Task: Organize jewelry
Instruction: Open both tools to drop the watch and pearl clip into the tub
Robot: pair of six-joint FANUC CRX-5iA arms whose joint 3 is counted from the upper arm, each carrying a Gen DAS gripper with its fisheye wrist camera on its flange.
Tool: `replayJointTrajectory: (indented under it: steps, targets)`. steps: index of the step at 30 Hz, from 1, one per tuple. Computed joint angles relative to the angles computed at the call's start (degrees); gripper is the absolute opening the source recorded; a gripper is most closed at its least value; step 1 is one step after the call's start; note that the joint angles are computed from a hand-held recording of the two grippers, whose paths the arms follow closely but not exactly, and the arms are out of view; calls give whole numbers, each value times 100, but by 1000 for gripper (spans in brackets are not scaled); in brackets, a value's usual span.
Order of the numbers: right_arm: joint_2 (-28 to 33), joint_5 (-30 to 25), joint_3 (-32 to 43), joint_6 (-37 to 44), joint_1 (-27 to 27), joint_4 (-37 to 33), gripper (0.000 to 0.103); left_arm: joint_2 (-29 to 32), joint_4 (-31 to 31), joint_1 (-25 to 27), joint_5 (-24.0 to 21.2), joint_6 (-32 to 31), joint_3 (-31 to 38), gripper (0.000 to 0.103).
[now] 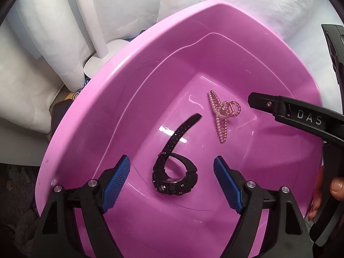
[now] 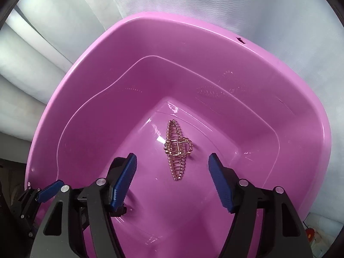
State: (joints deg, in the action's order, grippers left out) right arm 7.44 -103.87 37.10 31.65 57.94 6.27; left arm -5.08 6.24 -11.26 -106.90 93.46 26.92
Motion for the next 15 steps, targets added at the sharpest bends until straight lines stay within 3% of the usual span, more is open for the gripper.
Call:
replayJointTrajectory:
  steps: [15]
  targets:
    - [-229,1,-308,-82,192,151,66,-108,-94,-48,63,-49,30,80]
